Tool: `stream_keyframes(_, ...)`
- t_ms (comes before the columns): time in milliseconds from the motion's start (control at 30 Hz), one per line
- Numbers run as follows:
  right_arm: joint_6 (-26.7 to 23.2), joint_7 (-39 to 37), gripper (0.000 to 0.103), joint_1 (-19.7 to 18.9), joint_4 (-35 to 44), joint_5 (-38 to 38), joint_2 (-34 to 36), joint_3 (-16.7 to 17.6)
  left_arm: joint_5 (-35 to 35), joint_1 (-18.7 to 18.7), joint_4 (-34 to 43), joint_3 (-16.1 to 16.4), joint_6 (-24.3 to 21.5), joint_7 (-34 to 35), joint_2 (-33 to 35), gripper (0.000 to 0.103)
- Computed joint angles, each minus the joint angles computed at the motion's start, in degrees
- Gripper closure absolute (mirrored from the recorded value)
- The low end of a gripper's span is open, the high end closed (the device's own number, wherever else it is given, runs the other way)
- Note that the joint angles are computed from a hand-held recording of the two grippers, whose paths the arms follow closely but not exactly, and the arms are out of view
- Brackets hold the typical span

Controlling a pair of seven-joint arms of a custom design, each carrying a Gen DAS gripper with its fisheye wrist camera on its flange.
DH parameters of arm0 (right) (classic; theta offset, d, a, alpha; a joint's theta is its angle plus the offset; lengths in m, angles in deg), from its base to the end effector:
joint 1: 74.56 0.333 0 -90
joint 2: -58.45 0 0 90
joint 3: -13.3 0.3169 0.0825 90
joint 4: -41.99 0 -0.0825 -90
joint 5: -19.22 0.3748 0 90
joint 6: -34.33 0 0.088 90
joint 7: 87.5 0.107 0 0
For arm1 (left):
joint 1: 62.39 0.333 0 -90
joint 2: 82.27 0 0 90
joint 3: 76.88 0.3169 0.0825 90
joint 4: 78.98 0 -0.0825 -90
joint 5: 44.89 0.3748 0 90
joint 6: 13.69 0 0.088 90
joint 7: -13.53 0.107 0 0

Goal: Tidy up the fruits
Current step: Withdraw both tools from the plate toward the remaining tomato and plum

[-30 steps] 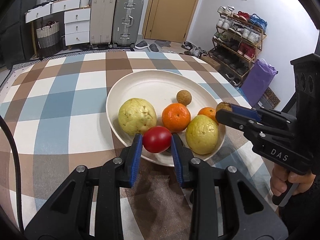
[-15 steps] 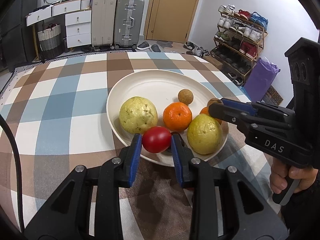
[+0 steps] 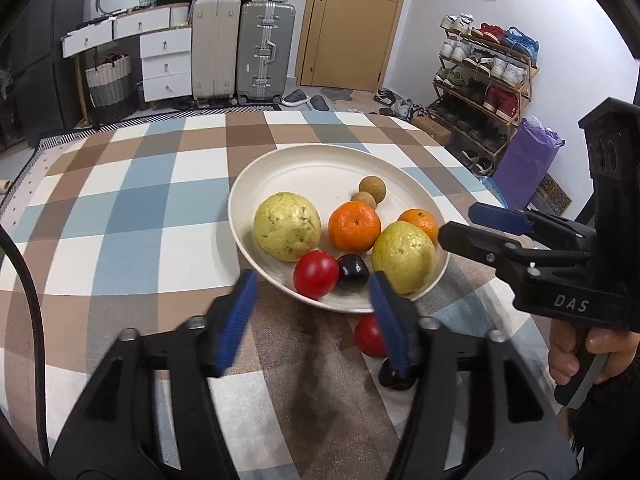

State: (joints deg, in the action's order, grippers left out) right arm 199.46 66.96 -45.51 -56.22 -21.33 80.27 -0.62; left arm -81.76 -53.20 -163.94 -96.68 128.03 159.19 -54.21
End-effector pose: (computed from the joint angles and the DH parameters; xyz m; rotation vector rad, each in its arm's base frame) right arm 0.6493 0.2382 0.4584 -1.5035 1.8187 -0.7286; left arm 0.7199 -0.0832 0.4671 -1.1934 2.4404 -1.1490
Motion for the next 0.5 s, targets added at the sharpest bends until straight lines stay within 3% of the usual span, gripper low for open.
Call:
stream_keyframes(67,1.21,1.93,0.024,0.62,-1.14,-1.03,-0.64,-0.81,-1.52,0.72,-1.74,-0.56,1.80,1.53,-1.16,0.020)
stream_keyframes(200,2.00,5.23,0.010,1.39,-2.62,-2.84,-1.67,-1.61,-3.85,1.57,-3.15,-0.50,1.17,2.98,-2.68,0.014)
stream_keyframes(267,1.75,5.62,0.003,1.03,-3.00,-2.90,-1.98,-1.01,-5.25,1.84,-3.74,-0.30,1.01,3.31,-3.29,0.002)
stream_keyframes(500,1.10,6.79,0.000,0.30,-4.04,-4.46,-2.76,0.58,-8.96,2.08,-6.45,1.09,1.70,5.52,-5.78,0.001)
